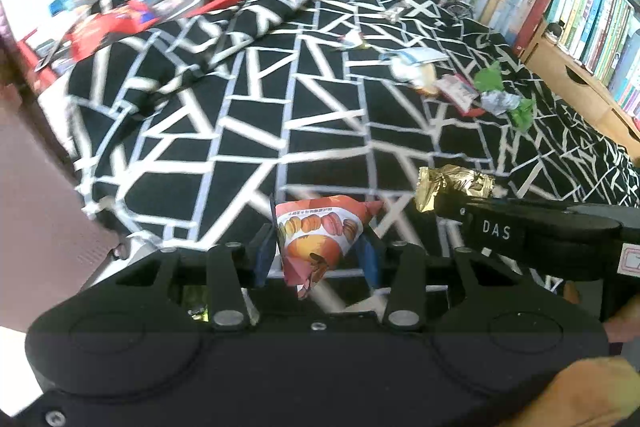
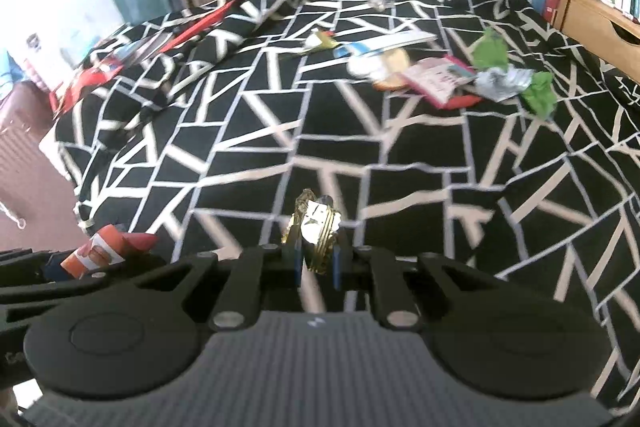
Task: Collect trash
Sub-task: 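Carry the macaron packet and gold wrapper over the black trash bin with both tools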
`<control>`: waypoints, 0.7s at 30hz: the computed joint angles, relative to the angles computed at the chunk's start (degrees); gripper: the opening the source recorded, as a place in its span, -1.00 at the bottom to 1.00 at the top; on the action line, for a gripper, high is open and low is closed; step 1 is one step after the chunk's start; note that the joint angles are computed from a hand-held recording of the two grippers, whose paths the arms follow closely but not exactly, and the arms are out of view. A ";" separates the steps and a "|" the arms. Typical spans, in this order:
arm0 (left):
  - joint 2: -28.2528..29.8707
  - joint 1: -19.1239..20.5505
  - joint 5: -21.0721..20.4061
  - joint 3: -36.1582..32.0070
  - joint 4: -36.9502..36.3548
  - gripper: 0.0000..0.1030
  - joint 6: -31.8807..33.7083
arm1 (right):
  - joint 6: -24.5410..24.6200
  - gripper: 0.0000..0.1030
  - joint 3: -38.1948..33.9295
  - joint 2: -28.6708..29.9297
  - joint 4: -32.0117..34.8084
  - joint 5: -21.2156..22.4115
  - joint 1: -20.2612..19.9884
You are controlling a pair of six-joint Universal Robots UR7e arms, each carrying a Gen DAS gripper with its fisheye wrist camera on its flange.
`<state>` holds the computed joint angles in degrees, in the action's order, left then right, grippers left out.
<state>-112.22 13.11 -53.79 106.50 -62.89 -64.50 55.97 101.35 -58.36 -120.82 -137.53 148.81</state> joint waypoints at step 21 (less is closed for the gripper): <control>-21.59 -11.16 -7.81 -5.09 35.19 -0.19 -17.23 | 6.15 -0.65 -16.86 22.11 7.24 5.38 9.26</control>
